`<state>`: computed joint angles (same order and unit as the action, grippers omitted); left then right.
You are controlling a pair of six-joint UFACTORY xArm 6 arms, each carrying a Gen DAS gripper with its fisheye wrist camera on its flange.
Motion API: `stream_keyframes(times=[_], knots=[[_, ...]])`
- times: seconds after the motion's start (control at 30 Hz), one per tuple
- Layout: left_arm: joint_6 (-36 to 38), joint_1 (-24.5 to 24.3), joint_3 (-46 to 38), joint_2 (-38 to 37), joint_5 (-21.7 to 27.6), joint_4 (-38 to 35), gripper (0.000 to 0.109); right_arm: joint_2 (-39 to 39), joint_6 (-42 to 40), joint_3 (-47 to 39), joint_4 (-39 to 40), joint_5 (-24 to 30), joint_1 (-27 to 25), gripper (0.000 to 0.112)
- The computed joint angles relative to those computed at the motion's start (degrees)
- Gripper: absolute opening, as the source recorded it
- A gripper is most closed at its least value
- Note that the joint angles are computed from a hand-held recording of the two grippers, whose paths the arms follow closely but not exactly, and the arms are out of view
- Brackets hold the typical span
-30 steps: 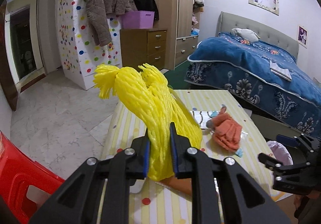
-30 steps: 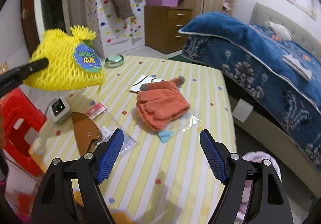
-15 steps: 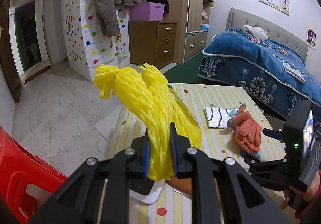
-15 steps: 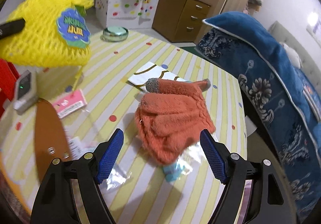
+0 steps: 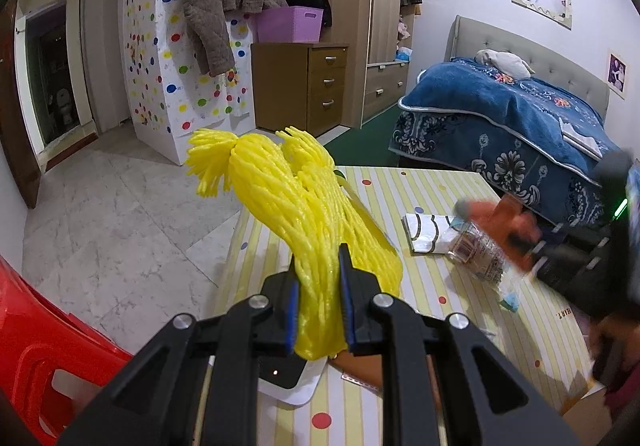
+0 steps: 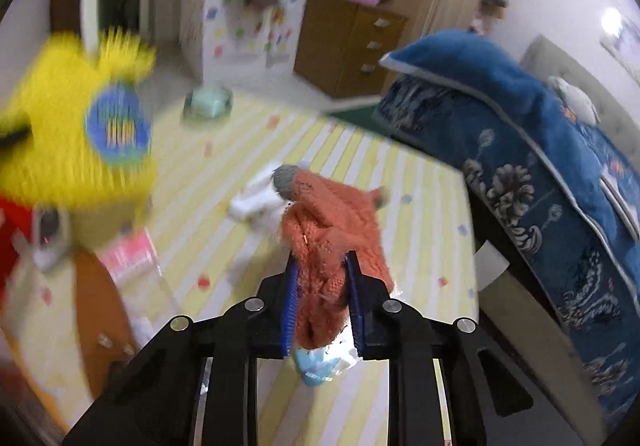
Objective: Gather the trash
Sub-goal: 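Lift the yellow net with the left gripper while the right gripper grasps the orange glove, then carry the yellow net and orange glove over the bin and release both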
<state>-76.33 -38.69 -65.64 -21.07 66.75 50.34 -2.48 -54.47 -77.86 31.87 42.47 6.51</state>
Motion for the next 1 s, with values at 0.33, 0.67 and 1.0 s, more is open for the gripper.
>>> stream_keyframes(times=[0.33,0.67,1.0], knots=[[1.4,-5.2,-3.4,2.0,0.2,2.9,0.015,-6.4,-1.5,-1.9,12.8,16.1,-10.2,0.021],[4.2,-11.4,-7.6,6.8,-1.2,4.9,0.015,-13.8,-4.0,5.1,15.8,22.6,-17.4,0.021],[6.5,-13.6,-10.8,11.0,-3.4,3.5,0.015,-17.2,-5.5,8.4,16.0,24.8,-23.1,0.021]])
